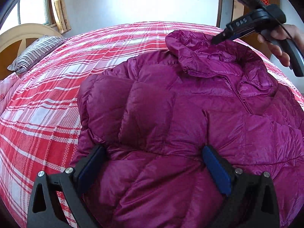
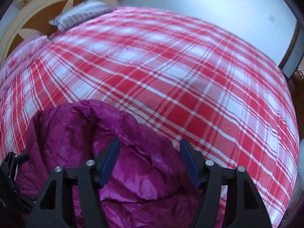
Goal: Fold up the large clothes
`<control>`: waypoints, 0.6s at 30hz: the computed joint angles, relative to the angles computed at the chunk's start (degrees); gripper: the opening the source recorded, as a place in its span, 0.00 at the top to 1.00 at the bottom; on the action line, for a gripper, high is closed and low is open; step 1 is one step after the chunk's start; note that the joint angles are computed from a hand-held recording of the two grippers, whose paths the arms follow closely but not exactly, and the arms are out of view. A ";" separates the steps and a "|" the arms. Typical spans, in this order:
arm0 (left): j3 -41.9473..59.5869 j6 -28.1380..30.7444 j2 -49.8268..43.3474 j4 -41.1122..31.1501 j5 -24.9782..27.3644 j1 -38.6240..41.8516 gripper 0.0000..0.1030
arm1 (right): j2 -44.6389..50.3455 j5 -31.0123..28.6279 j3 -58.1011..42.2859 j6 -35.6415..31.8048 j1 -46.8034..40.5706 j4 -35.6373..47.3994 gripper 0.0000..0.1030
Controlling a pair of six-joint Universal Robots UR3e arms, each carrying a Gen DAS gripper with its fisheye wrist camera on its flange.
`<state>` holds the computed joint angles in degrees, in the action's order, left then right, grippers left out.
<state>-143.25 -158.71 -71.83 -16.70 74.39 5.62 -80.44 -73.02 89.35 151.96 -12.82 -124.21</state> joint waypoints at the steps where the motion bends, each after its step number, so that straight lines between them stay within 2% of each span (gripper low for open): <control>1: -0.01 -0.08 -0.05 0.09 -0.01 -0.03 0.01 | 0.67 -1.09 -1.28 -1.13 0.31 1.60 0.58; 2: 0.05 -0.26 -0.14 0.17 0.09 -0.20 0.01 | 1.12 -2.84 -1.85 -1.87 0.90 2.00 0.70; 5: -0.04 -0.15 0.12 0.00 -0.04 -0.02 0.01 | -0.72 -5.95 -0.30 -4.29 2.52 2.33 0.84; 8: -0.07 -0.03 0.32 -0.09 -0.18 0.20 0.01 | -8.25 -8.54 9.74 -3.71 3.82 -7.04 0.87; 12: -0.09 -0.27 0.35 0.21 0.16 -0.09 0.01 | -16.66 -20.96 29.00 -4.72 10.82 -30.57 0.87; 15: 0.08 -0.43 0.23 0.18 0.58 -0.47 0.01 | -14.05 -28.03 37.99 -3.91 15.19 -45.67 0.87; 18: -0.18 0.16 2.02 -1.41 -1.03 0.84 0.01 | -10.86 -27.89 42.68 1.14 15.57 -53.53 0.88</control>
